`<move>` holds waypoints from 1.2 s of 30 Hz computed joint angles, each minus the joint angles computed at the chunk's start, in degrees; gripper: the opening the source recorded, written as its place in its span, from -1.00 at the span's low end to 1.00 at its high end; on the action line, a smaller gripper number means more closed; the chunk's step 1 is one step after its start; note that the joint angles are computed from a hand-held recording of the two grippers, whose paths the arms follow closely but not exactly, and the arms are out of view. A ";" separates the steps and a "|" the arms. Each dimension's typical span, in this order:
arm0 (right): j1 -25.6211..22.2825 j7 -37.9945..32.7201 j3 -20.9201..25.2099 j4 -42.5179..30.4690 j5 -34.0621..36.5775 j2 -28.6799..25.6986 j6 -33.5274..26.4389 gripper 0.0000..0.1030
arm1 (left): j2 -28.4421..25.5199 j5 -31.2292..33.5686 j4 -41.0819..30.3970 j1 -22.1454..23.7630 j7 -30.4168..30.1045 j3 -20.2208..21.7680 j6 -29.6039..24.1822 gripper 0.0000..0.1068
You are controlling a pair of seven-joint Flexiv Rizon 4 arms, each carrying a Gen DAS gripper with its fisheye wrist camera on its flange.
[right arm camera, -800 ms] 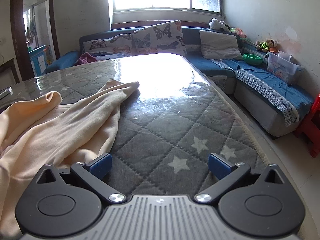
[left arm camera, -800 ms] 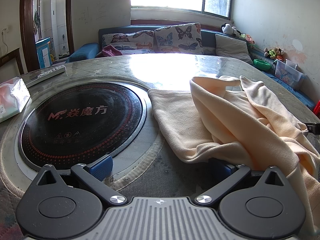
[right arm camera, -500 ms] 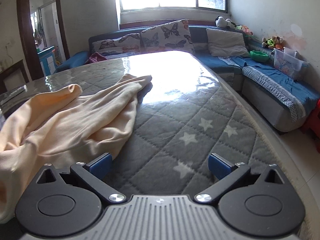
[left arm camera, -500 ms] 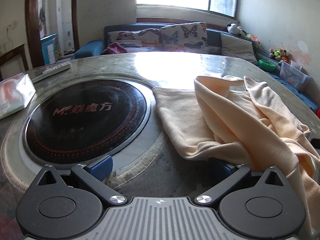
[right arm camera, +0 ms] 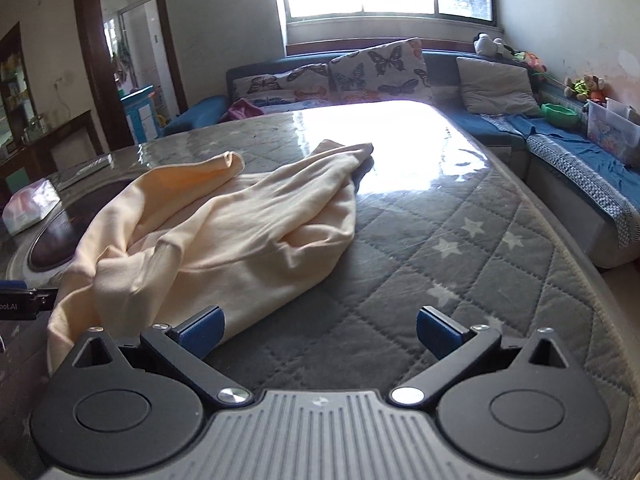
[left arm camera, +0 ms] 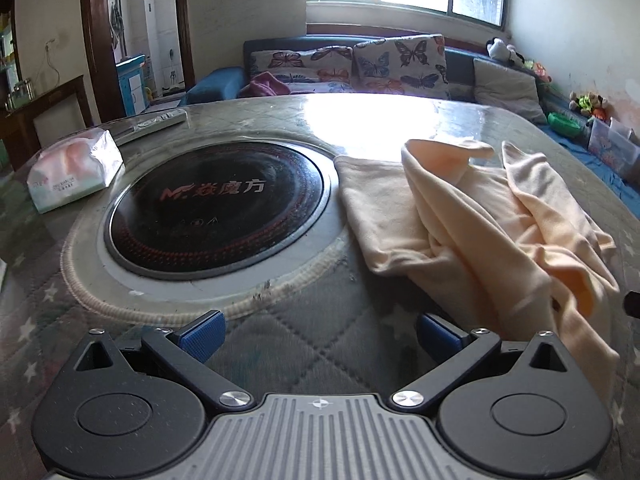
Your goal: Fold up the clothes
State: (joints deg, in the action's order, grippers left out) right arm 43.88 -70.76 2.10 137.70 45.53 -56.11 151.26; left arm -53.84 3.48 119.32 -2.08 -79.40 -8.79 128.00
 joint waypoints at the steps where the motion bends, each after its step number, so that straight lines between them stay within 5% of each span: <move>1: 0.03 0.07 0.31 0.22 -0.12 -0.10 0.24 1.00 | 0.29 -0.26 0.43 -0.38 0.05 0.30 0.04 0.93; 13: 2.40 1.22 2.35 3.05 0.92 0.57 1.24 1.00 | 4.15 -3.52 5.18 -5.00 1.21 2.43 -1.51 0.93; 36: 6.02 -0.61 2.29 3.49 1.63 2.25 -0.13 1.00 | 6.25 -4.30 8.28 -6.68 2.45 2.56 -2.29 0.93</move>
